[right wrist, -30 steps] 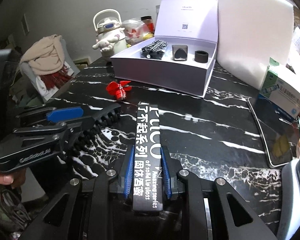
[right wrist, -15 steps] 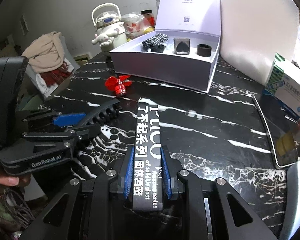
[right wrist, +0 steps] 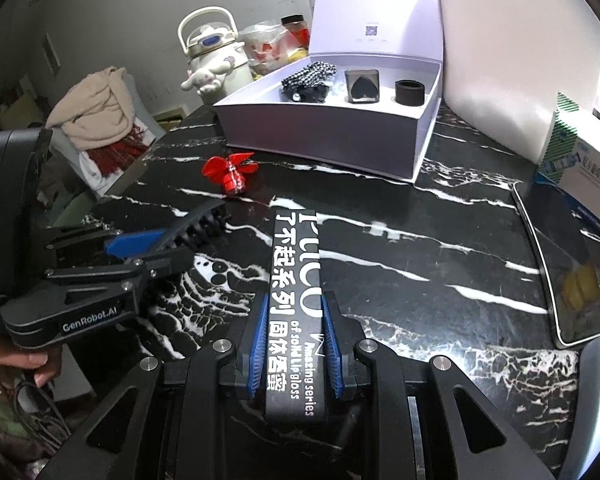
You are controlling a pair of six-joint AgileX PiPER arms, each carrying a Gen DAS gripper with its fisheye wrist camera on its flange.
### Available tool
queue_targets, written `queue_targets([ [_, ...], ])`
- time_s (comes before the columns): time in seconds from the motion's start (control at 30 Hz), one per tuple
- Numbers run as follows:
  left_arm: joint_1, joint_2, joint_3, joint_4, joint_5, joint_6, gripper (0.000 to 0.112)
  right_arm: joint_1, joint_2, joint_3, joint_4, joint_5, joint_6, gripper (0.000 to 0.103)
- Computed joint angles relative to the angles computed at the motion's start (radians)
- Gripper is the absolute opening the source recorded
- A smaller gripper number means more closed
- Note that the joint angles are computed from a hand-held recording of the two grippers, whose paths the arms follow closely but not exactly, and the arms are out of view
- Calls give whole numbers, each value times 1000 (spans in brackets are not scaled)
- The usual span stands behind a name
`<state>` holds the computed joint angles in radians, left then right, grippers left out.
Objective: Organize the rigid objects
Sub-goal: 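Lift and carry the comb clip and printed box with both grippers toward the lavender box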
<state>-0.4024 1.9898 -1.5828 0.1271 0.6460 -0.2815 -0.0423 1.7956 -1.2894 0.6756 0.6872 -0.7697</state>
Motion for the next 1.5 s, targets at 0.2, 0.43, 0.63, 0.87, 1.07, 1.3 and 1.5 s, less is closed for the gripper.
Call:
queue_targets([
  [0.2, 11, -26, 31, -70, -15, 59, 29, 1, -14, 5, -5, 6, 14, 26],
  [0.43, 27, -67, 45, -78, -24, 56, 29, 23, -36, -5, -16, 11, 32, 25],
  [0.63, 60, -26, -76, -109, 61, 98, 29, 43, -13, -75, -74, 13, 98, 25],
  [0.87, 72, 49, -254, -111, 151, 127, 29, 59, 34, -175, -154, 22, 147, 25],
  [1.07, 86, 119, -416, -128, 238, 172, 29, 52, 108, -313, -149, 109, 156, 25],
  [1.3, 104, 188, -578, -141, 303, 204, 29, 63, 169, -451, -159, 172, 173, 25],
  [1.5, 110, 260, -747, -154, 371, 239, 29, 68, 206, -550, -170, 205, 191, 25],
])
